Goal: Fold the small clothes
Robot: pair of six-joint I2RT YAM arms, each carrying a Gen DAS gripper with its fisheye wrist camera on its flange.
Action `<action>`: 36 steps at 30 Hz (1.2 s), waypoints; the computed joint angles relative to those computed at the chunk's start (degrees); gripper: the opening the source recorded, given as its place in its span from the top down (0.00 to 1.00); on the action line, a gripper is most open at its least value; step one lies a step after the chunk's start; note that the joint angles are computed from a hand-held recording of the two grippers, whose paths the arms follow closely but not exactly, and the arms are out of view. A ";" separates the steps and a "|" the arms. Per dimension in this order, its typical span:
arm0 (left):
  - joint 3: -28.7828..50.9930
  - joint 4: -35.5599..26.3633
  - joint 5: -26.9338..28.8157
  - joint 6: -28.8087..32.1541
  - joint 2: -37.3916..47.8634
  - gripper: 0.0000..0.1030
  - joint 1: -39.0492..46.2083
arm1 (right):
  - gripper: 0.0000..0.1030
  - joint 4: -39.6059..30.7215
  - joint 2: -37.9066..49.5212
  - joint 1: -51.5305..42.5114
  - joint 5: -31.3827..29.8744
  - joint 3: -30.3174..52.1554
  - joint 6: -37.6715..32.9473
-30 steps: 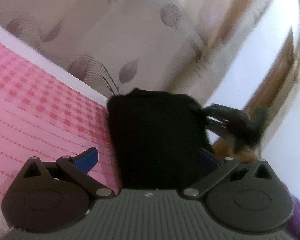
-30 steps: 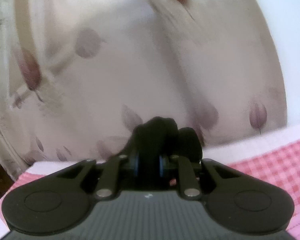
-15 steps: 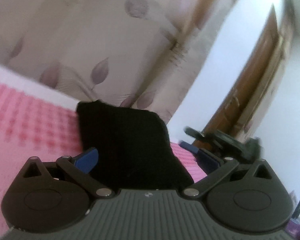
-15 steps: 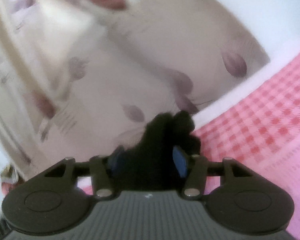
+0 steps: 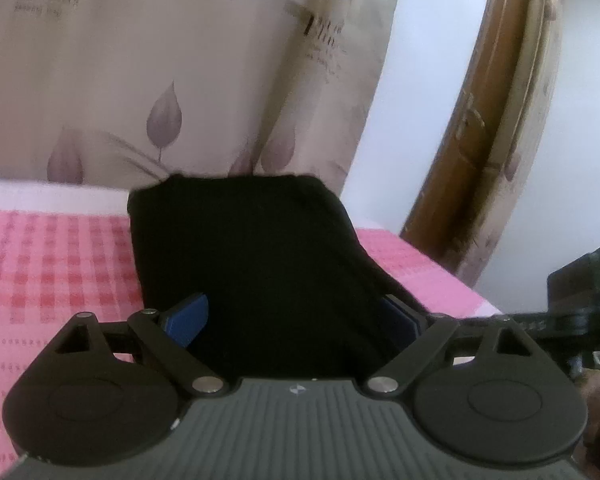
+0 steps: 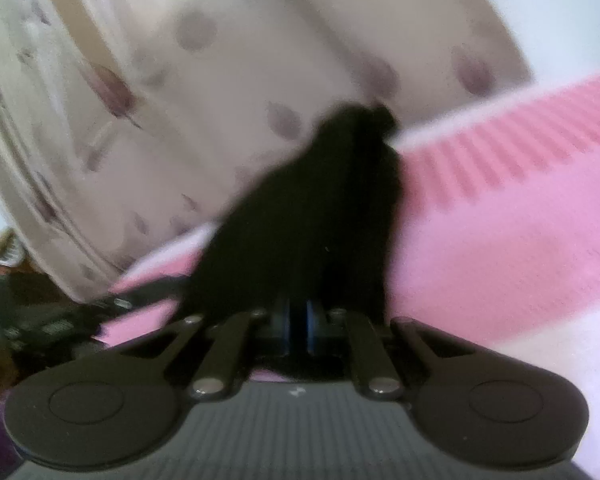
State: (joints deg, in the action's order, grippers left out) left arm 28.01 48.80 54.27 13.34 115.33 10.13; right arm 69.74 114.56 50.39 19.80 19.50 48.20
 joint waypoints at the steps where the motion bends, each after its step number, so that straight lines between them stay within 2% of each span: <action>1: 0.61 -1.49 0.39 0.88 0.28 0.13 0.07 | 0.93 0.47 1.14 -0.67 -0.92 -0.33 1.37; 2: 0.54 -1.89 0.90 1.60 0.42 0.12 0.35 | 0.93 1.86 1.30 -1.58 -1.94 -1.11 2.72; 3: 0.38 -1.40 0.87 1.65 0.36 0.11 0.20 | 0.93 0.27 0.09 -1.80 -1.87 -0.98 1.84; 6: -0.17 4.91 2.33 -1.68 1.63 0.06 -0.37 | 0.91 -4.67 -2.28 -2.45 -3.75 0.68 0.11; 8: 0.10 9.86 3.83 -5.36 3.61 0.04 -1.02 | 0.89 -3.43 -2.56 -3.62 -7.00 0.25 0.05; 9: 0.59 10.87 3.72 -6.15 4.62 0.04 -1.69 | 0.87 -5.19 -4.48 -3.49 -5.21 0.10 -0.19; 10: 1.22 10.76 3.42 -6.22 5.43 0.04 -2.33 | 0.78 -6.09 -6.53 -3.61 -3.53 -0.35 -0.40; 11: 1.80 10.91 3.77 -6.39 6.51 0.04 -2.61 | 0.64 -5.44 -8.09 -4.01 -2.46 -0.95 -1.01; 12: 2.37 11.64 4.88 -7.03 8.08 0.04 -2.56 | 0.55 -5.71 -9.77 -4.22 -0.65 -1.14 -1.86; 13: 2.84 11.49 6.22 -7.08 9.18 0.04 -2.33 | 0.41 -7.84 -11.63 -4.59 1.56 -0.13 -3.47; 16: 3.93 7.01 8.13 -3.19 10.47 0.05 -2.36 | 0.40 -10.17 -12.41 -7.25 2.70 5.89 -12.49; 18: 3.91 6.97 8.69 -2.78 10.30 0.05 -2.50 | 0.40 -13.93 -10.44 -9.35 3.07 13.16 -18.95; 21: 4.60 6.09 9.46 -3.35 10.94 0.04 -2.22 | 0.40 -16.66 -3.68 -13.14 1.40 25.30 -28.01; 23: 4.99 5.85 10.28 -3.58 11.37 0.04 -1.82 | 0.43 -23.09 0.27 -15.49 -0.69 33.24 -30.56; 25: 5.40 4.75 10.55 -3.14 11.20 0.04 -1.70 | 0.43 -34.83 5.33 -18.67 -2.90 42.53 -28.22; 26: 5.53 4.26 10.81 -2.86 11.16 0.04 -1.64 | 0.54 -41.67 8.27 -20.54 -4.53 47.19 -25.17; 27: 5.53 4.00 11.03 -2.73 11.11 0.04 -1.52 | 0.56 -47.25 11.52 -22.76 -6.63 50.98 -20.92; 28: 5.74 3.20 11.57 -2.14 11.17 0.04 -1.18 | 0.56 -48.12 13.49 -24.91 -10.89 51.89 -15.95; 29: 6.10 2.19 11.98 -1.55 11.11 0.04 -1.07 | 0.56 -43.38 15.02 -27.69 -17.87 49.92 -9.18; 30: 6.24 2.05 11.90 -1.46 11.12 0.04 -1.11 | 0.56 -35.68 16.01 -29.95 -22.86 46.49 -2.15; 32: 6.46 1.77 12.19 -1.52 11.19 0.03 -0.96 | 0.52 -22.75 17.33 -32.49 -26.85 40.69 7.91; 34: 6.55 1.79 12.52 -1.76 11.36 0.02 -0.68 | 0.52 -10.32 18.55 -33.21 -26.60 35.69 14.96; 35: 6.59 1.93 12.70 -2.01 11.45 0.01 -0.62 | 0.52 -4.39 18.24 -33.19 -25.04 32.69 16.41; 36: 6.70 1.97 12.75 -2.19 11.54 0.01 -0.66 | 0.52 -1.60 17.25 -32.88 -23.91 30.87 15.24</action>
